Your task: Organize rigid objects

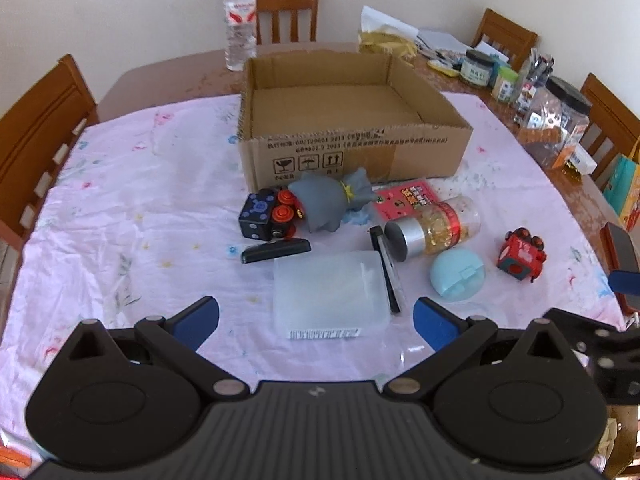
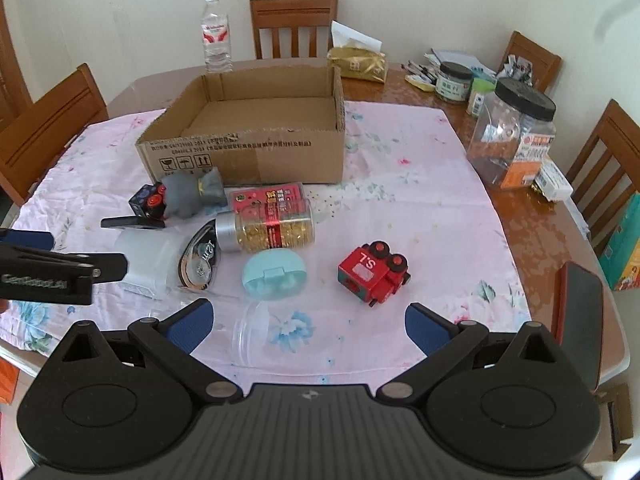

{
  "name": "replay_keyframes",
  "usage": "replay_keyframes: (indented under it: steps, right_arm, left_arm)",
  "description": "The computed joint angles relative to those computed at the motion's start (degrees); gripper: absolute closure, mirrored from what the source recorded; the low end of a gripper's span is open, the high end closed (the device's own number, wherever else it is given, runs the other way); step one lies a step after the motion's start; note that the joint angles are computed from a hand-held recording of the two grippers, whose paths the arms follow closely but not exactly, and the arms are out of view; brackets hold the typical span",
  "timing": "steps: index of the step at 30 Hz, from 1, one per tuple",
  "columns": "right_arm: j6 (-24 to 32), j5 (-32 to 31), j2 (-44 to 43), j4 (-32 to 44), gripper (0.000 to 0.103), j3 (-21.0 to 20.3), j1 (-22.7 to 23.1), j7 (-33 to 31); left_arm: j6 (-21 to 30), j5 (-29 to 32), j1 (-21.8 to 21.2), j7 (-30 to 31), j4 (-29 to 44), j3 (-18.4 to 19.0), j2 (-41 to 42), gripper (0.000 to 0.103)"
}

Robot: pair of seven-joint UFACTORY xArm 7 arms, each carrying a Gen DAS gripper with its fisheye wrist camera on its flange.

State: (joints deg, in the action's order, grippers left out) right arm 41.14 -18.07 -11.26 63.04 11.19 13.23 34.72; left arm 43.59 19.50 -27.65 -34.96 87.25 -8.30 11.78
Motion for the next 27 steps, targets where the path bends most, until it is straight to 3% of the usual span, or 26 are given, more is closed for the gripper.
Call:
replay_keyframes:
  steps: [17, 23, 27]
  right_arm:
    - [2.9, 0.4, 5.6, 4.5, 0.0, -0.4, 2.4, 2.8]
    - [0.3, 11.1, 8.0, 5.0, 0.0, -1.7, 3.8, -4.0]
    - [1.4, 13.1, 10.8, 6.9, 0.0, -1.5, 4.7, -6.7]
  left_arm:
    - [-1.2, -11.0, 2.4, 14.0, 5.6, 0.3, 8.8, 0.0]
    - [-0.9, -12.0, 3.2, 15.9, 3.0, 0.8, 6.5, 0.0]
    - [-0.6, -10.8, 3.6, 16.1, 1.6, 1.2, 5.2, 0.0]
